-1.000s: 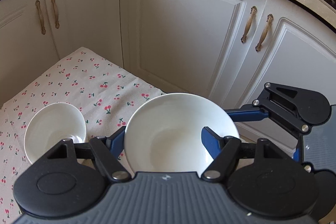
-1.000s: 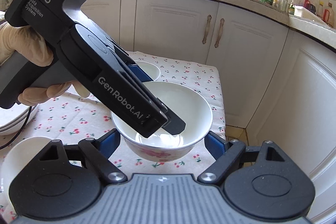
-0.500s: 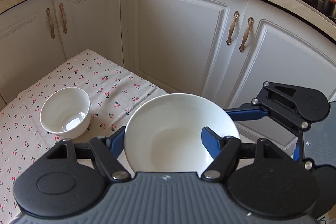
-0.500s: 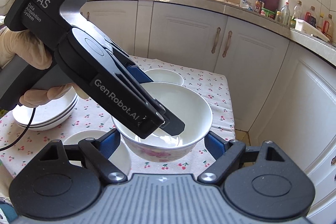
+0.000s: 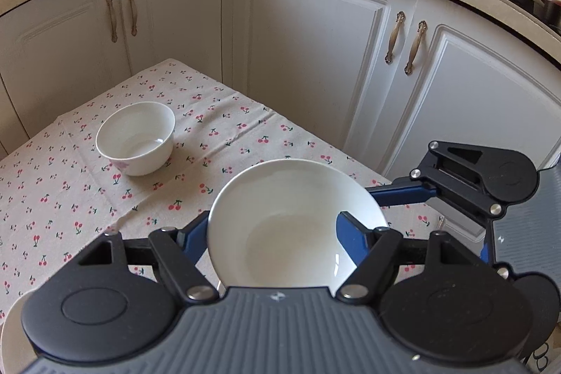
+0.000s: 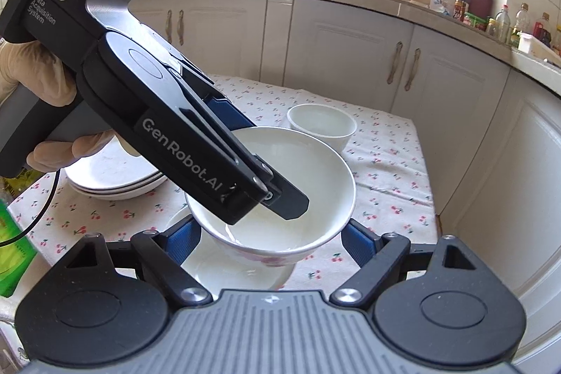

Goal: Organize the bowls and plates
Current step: 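Lower the white bowl into the pink-flowered bowl with the left tool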

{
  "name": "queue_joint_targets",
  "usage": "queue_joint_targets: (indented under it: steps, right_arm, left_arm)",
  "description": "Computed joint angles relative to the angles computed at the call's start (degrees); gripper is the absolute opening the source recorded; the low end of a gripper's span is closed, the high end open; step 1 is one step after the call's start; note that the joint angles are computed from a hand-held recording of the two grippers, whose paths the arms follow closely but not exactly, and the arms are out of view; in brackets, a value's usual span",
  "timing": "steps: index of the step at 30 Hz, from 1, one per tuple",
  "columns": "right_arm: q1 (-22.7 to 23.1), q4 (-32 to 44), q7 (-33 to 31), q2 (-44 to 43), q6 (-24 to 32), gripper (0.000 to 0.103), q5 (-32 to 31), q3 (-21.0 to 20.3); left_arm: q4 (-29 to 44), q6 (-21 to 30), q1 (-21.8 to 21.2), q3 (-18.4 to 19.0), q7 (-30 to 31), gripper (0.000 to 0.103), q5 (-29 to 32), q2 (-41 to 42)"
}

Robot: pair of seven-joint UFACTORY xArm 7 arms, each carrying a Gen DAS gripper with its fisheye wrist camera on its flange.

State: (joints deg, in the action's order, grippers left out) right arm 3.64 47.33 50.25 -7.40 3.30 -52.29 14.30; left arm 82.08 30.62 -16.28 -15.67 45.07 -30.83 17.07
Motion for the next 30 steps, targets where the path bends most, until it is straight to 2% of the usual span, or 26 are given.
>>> queue_joint_targets:
  steps: [16,30]
  right_arm:
    - [4.3,-1.8,-7.5,1.5,0.1,0.09,9.2,-1.0]
    - [4.7,-2.4,-11.0,1.7,0.3,0.09,13.1,-1.3]
  left_arm:
    - [-5.0,-0.4,0.9,0.6,1.3,0.075,-1.9,-1.6]
    - [-5.2,-0.6,0.9,0.4,1.6,0.075,-2.0,-1.0]
